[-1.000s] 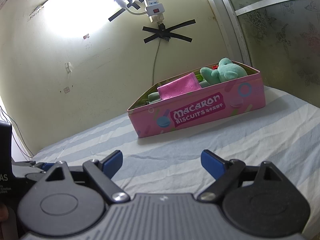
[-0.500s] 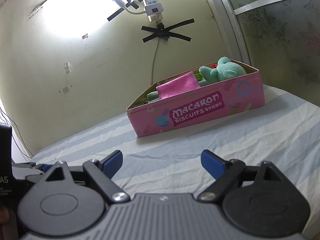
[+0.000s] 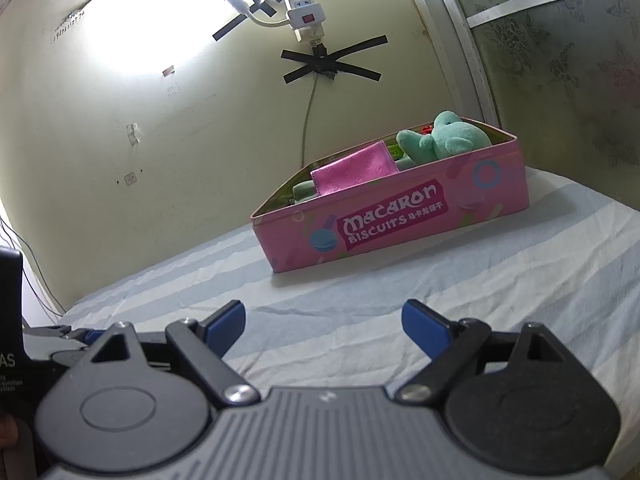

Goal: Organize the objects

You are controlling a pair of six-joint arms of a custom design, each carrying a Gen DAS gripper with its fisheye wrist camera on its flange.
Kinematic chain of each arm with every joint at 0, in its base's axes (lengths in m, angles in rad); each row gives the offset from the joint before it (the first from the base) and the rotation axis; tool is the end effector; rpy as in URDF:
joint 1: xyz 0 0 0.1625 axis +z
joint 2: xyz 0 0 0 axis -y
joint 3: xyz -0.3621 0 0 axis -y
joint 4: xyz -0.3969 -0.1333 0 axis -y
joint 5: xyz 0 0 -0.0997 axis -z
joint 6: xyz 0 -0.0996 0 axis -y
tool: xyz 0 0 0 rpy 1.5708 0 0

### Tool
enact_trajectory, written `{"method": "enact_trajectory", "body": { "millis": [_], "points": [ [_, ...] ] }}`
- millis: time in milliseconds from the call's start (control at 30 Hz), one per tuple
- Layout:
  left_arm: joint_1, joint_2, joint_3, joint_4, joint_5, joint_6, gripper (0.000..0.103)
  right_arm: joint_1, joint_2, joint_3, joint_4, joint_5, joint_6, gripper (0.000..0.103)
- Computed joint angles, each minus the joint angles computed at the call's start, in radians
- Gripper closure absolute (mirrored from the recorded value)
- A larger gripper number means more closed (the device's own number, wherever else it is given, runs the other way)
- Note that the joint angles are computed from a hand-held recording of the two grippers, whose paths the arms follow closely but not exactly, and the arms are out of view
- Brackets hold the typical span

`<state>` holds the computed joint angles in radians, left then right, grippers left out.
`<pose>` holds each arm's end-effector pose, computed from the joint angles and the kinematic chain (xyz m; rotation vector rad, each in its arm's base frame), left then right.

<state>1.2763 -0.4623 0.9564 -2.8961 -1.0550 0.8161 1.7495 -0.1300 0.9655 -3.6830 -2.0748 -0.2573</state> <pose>-0.0590 -0.8230 0.1510 0.9928 2.1121 -0.8307 0.2150 -0.7108 -0.0148 0.0639 -2.1857 1.5707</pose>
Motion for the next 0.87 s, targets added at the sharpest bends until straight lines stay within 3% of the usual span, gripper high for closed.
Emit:
{"method": "enact_trajectory", "body": {
  "millis": [633, 867],
  "points": [
    [0.006, 0.0, -0.011, 0.03, -0.008, -0.004, 0.0, 0.001, 0.006, -0.008, 0.004, -0.006, 0.002, 0.014],
    [0.012, -0.016, -0.003, 0.054, -0.051, -0.009, 0.0, 0.004, 0.012, -0.017, 0.008, -0.014, 0.004, 0.014]
  ]
}}
